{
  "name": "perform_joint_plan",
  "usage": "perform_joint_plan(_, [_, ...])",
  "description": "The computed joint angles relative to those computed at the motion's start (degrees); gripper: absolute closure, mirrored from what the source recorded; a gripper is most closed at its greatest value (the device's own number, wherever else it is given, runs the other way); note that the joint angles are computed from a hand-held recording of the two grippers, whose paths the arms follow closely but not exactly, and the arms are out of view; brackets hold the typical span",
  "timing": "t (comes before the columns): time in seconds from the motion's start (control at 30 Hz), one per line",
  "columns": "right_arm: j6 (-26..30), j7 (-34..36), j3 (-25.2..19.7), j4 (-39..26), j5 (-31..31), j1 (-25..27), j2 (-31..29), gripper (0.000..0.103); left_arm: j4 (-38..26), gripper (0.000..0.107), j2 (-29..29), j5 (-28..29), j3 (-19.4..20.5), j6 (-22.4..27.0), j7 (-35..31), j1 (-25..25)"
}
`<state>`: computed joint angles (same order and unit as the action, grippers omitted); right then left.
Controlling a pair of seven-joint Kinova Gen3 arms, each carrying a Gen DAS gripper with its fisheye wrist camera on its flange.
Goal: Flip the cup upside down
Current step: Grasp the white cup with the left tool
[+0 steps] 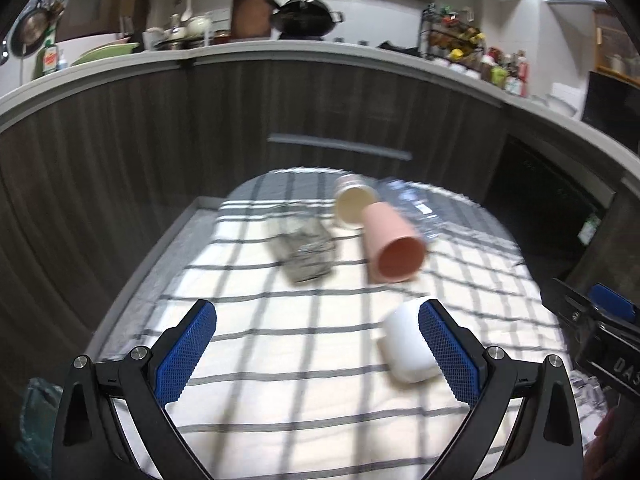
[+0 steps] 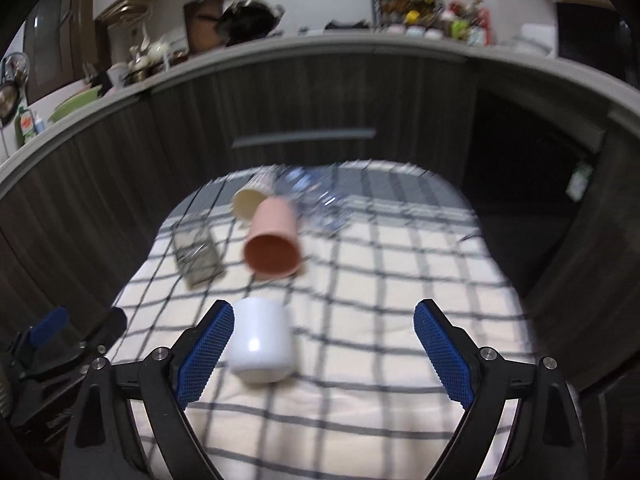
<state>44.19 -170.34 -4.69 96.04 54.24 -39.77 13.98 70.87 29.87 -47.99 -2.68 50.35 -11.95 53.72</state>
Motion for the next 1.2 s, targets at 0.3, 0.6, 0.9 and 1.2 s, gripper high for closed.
perform_joint_plan(0.3, [9.4, -10.0, -2.3, 7.8, 8.1, 1.4, -5.8, 0.009, -8.7, 0.005, 8.5, -1.5, -3.0, 0.8, 3.5, 4.6])
perform_joint_plan(0.6, [7.3, -14.6, -3.6, 11.0, 8.0, 6.2, -6.6, 0.009, -15.4, 0.007, 15.4, 0.1, -5.7, 3.6, 3.6, 7.1])
perform_joint_plan(0.9, [0.9, -14.8, -2.6, 12.7, 3.6, 9.8, -6.5, 0.009, -19.0, 0.025, 19.3, 4.0, -6.4, 5.2, -0.6, 6.3])
perform_joint_plan(1.2, [-2.0, -12.6, -1.4, 12.5, 0.1, 10.9, -5.7, 0.009, -17.5, 0.036, 18.6, 6.9, -6.2, 1.6, -3.1, 5.4])
